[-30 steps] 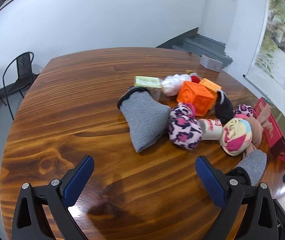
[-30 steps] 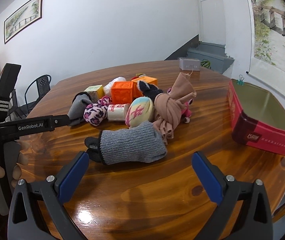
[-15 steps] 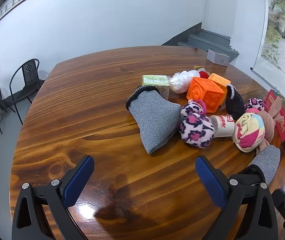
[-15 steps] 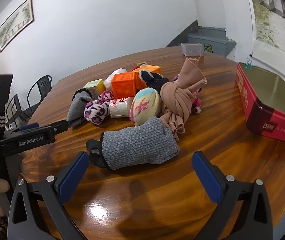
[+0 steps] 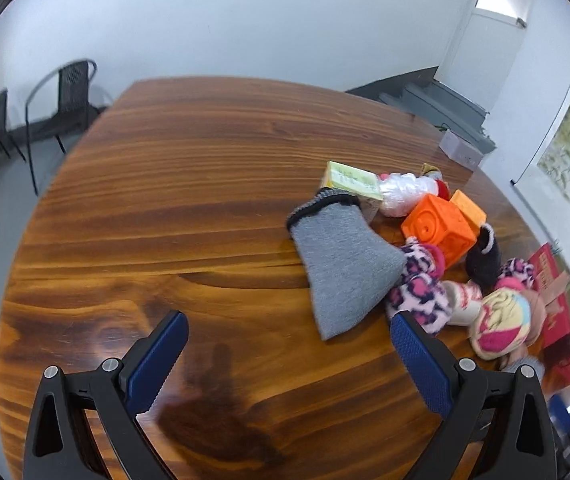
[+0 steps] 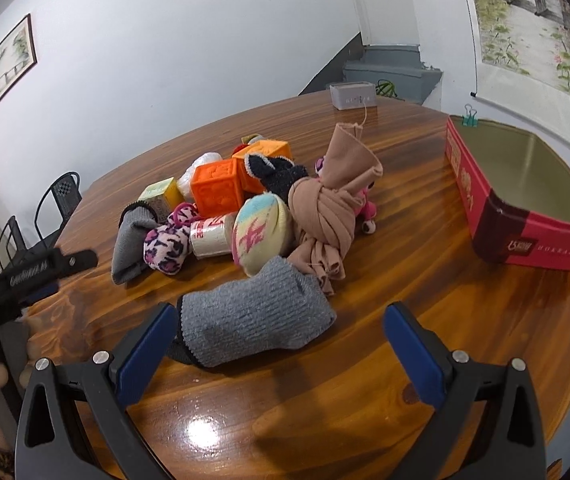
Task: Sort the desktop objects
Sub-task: 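Grasp a grey sock with the left tool while the right tool approaches the other grey sock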
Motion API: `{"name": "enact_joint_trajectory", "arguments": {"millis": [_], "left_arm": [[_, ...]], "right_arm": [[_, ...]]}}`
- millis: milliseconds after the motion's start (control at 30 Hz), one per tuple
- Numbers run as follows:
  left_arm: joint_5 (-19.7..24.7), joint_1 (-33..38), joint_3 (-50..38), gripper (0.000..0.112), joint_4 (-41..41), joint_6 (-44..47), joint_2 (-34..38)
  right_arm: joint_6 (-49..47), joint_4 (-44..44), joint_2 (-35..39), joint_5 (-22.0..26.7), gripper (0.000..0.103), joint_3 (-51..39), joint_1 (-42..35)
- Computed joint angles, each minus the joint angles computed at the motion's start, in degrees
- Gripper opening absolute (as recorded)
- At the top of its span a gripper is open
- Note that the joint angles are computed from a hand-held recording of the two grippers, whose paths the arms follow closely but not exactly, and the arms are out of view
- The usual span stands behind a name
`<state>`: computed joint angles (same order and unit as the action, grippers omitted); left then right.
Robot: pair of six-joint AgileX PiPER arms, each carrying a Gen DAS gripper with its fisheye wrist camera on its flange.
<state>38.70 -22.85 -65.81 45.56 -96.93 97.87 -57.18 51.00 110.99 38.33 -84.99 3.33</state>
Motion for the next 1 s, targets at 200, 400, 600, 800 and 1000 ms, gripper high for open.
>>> {"name": "enact_joint_trajectory", "arguments": {"millis": [200,400,600,800,1000], "left_arm": [[-4.8,4.6,-5.7,0.102,-6.9,3.3,3.0],[0.2,6.6,-16.5,0.102,-11.6,9.9,10.8],[6.1,7.6,-26.1,0.102,-15.1,17.7,18.0],[4.6,7.4,-25.5,0.069,-14.8,19.8,19.0],[0.1,6.5,-18.9,0.052,-12.8,18.5,14.5]], "right_arm": [[-1.9,1.5,-0.5,1.0,0.103,0.8,-1.7],[-2.5,1.9,-0.3,2.2,0.103,0.5,-3.5],[-3.9,3.3,0.0,2.9,0.103,0.6,-4.9],[-3.3,3.0,0.3,3.6,0.103,0.1,-4.5],[-1.3,1.5,0.7,5.9,0.103,-1.0,-3.4]]}}
